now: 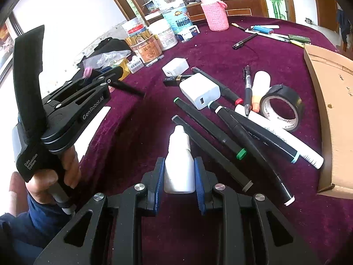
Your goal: Organize rigid objects
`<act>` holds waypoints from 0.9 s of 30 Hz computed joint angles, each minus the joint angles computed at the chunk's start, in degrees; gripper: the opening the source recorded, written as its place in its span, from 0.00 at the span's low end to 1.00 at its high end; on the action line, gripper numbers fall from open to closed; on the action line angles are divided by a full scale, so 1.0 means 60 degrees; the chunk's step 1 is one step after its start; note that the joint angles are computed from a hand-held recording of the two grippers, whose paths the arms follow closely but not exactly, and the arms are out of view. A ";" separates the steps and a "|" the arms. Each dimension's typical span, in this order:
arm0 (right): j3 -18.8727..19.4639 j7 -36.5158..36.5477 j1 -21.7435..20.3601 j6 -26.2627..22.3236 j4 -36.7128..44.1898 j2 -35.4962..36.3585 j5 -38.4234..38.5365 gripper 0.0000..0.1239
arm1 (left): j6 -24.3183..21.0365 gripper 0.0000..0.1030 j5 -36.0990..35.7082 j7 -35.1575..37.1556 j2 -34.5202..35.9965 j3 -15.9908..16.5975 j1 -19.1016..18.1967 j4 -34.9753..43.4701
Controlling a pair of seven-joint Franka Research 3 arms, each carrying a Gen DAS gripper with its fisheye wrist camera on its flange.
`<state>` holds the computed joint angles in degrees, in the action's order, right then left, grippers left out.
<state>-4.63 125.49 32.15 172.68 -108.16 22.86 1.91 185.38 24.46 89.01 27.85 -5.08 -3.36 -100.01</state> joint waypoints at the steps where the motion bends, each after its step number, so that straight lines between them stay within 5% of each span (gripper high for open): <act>1: -0.0084 0.0065 0.0075 0.0022 -0.0030 -0.0023 -0.0049 0.19 | 0.0082 0.12 -0.0006 -0.0067 -0.0013 0.0164 -0.0131 -0.0028; 8: -0.0343 0.0363 0.0293 0.0127 -0.0152 -0.0124 -0.0303 0.19 | 0.0815 0.12 -0.0052 -0.0361 -0.0240 0.1572 -0.1312 -0.0460; 27: -0.0739 0.0946 0.0655 0.0321 -0.0355 -0.0240 -0.0735 0.19 | 0.1329 0.12 -0.0888 0.0415 -0.0424 0.2199 -0.2011 -0.0972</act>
